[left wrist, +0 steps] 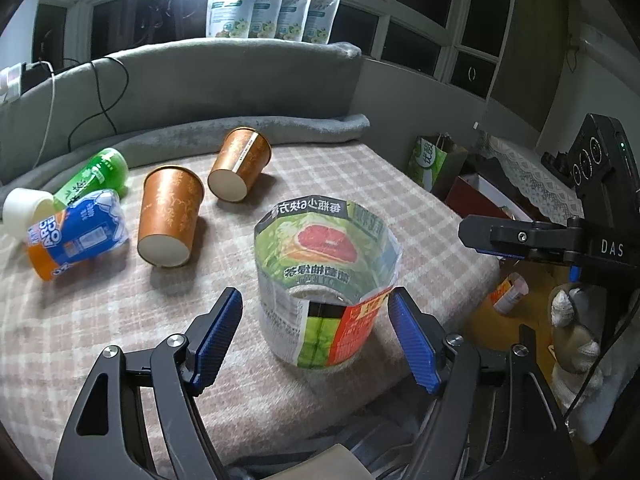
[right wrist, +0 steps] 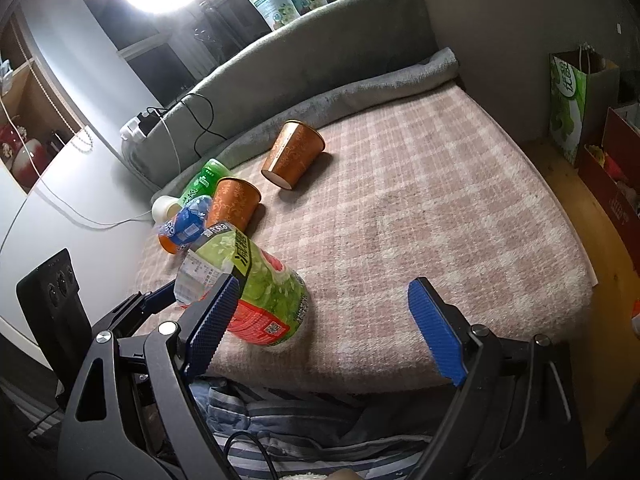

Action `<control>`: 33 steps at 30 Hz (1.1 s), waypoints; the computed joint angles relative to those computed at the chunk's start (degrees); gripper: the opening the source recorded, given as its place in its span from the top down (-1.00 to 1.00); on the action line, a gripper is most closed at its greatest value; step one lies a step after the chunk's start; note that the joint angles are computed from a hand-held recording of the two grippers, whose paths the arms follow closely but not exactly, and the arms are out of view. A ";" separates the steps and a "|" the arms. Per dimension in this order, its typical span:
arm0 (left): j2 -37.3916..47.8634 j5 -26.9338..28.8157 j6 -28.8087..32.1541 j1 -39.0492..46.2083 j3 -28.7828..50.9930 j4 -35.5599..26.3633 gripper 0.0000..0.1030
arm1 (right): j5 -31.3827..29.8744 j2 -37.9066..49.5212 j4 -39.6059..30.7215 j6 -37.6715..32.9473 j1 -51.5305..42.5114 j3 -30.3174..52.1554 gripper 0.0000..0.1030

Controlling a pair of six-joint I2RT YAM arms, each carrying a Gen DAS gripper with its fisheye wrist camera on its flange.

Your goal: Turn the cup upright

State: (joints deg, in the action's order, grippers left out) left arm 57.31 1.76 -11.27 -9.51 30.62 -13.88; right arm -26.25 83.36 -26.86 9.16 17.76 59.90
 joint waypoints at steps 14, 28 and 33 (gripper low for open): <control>-8.43 -0.19 -0.21 2.25 -3.01 -4.14 -0.47 | 6.71 -5.20 4.90 -1.12 3.22 -5.20 -0.73; -23.31 -11.52 -1.56 -0.84 -5.50 -7.67 -0.55 | 20.14 -12.13 13.35 -2.85 9.51 -12.08 -0.73; -26.77 -14.49 -2.20 -1.52 -5.86 -8.41 -0.56 | 24.03 -14.50 15.59 -3.78 10.97 -13.99 -0.83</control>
State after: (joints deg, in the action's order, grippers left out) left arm 30.54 -12.73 -13.48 -11.04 24.76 -22.29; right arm -2.22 68.86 -11.27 5.38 28.73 45.91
